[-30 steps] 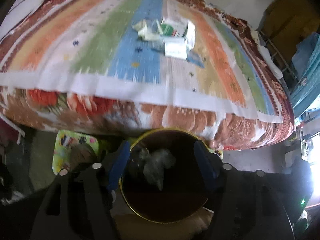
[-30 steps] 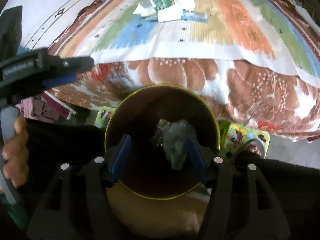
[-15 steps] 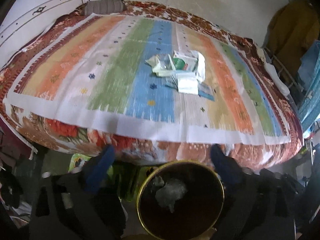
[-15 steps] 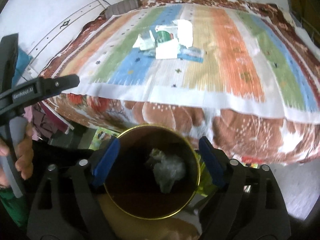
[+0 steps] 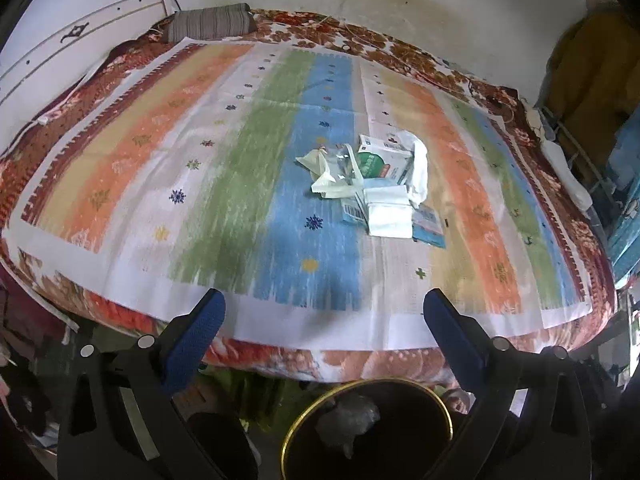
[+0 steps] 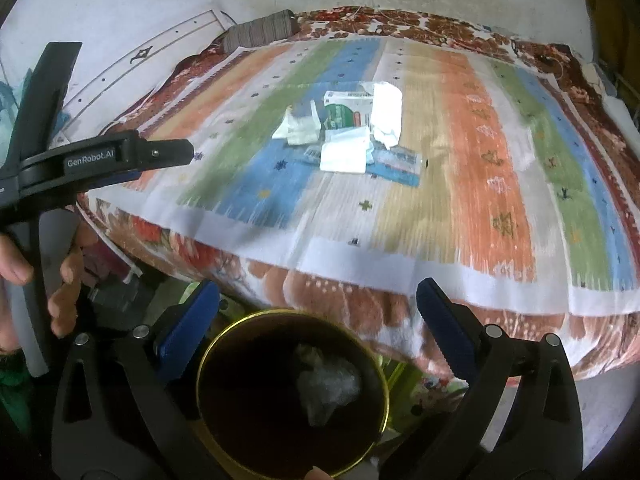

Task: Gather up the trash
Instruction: 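Move both open tools back to the trash pile on the sheet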

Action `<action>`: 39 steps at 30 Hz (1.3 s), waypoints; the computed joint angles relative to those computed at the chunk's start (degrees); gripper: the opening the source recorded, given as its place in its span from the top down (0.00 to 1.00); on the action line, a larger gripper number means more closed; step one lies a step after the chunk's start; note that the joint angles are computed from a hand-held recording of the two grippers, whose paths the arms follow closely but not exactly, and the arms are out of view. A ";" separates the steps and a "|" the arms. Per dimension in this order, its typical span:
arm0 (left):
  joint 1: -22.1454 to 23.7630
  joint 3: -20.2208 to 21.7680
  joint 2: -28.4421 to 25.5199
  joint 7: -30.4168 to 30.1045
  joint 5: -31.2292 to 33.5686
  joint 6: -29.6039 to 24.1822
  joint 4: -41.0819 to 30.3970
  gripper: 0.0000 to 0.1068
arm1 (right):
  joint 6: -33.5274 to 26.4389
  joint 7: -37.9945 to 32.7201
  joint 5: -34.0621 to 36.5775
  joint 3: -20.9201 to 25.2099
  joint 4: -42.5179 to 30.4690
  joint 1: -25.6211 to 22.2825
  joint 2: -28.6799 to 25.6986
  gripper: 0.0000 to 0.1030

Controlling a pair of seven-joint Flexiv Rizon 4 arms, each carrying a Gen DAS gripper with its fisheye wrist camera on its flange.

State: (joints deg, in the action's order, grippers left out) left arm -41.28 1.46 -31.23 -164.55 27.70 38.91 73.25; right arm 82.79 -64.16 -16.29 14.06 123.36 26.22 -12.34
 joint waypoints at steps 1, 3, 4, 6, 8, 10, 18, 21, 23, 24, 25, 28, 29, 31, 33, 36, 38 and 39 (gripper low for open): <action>0.68 -0.55 -0.72 2.18 -0.42 0.03 -0.76 0.09 | 0.11 0.34 -0.80 -0.58 -0.31 0.43 -0.34 0.09; 1.26 -0.69 -1.47 4.65 -0.75 0.69 -1.49 0.09 | 0.12 0.27 -1.97 -1.16 -1.29 0.88 -1.29 0.09; 1.32 -0.26 -1.72 4.88 -0.42 1.51 -1.74 0.09 | 0.10 0.04 -2.42 -1.34 -1.84 0.99 -1.81 0.09; 1.67 0.46 -1.94 4.48 -0.22 3.81 -1.60 0.09 | -0.25 -1.59 -1.74 -0.49 -3.49 0.34 -3.07 0.09; 3.06 0.37 -2.07 4.72 -1.31 7.92 -0.42 0.09 | -0.41 -2.58 -1.22 -0.28 -4.97 0.13 -4.22 0.09; 5.18 -0.69 -2.33 6.64 -3.70 13.36 1.43 0.09 | -0.04 -2.21 -1.63 -1.47 -5.71 0.95 -4.93 0.09; 6.70 1.04 -4.42 11.48 -8.95 17.75 2.36 0.09 | -0.17 0.24 -5.30 -4.05 -10.63 1.33 -9.55 0.11; 6.87 1.70 -5.16 13.46 -9.73 17.31 1.97 0.10 | -1.71 -1.76 -3.01 -2.20 -13.25 -0.09 -11.51 0.11; 7.45 1.84 -5.48 14.38 -10.59 18.17 2.38 0.12 | -2.38 -3.36 -1.08 -0.80 -15.07 -1.18 -12.85 0.11; 7.83 1.82 -5.59 14.47 -11.28 18.79 2.80 0.14 | -2.64 -3.91 -0.37 -0.49 -16.02 -1.39 -13.62 0.12; 8.13 1.81 -5.69 14.52 -11.91 19.55 3.20 0.16 | -2.76 -4.51 0.30 -0.15 -16.66 -1.61 -14.15 0.13; 9.42 1.32 -6.18 15.54 -14.12 21.79 4.11 0.22 | -4.07 -6.55 2.80 1.57 -19.61 -2.66 -16.58 0.16; 9.62 1.29 -6.52 16.34 -14.58 22.29 4.00 0.23 | -4.69 -7.17 3.62 2.09 -20.34 -2.92 -17.07 0.18; 9.95 1.30 -7.22 18.05 -15.46 22.66 3.62 0.24 | -6.34 -8.19 4.91 2.60 -22.34 -2.99 -18.45 0.22; 10.97 0.42 -7.91 19.85 -17.49 23.61 3.89 0.31 | -7.11 -8.59 5.18 1.83 -23.66 -2.23 -19.44 0.24; 11.85 -0.46 -9.26 22.99 -20.05 24.85 3.48 0.35 | -8.54 -9.59 6.57 2.25 -25.91 -2.43 -21.15 0.29; 11.41 0.04 -10.08 24.56 -20.69 24.05 2.34 0.36 | -9.77 -10.73 7.58 2.85 -27.44 -2.80 -22.23 0.32; 11.51 -0.09 -10.65 25.63 -21.16 23.71 1.69 0.38 | -10.34 -11.06 7.90 2.80 -28.14 -2.71 -22.72 0.33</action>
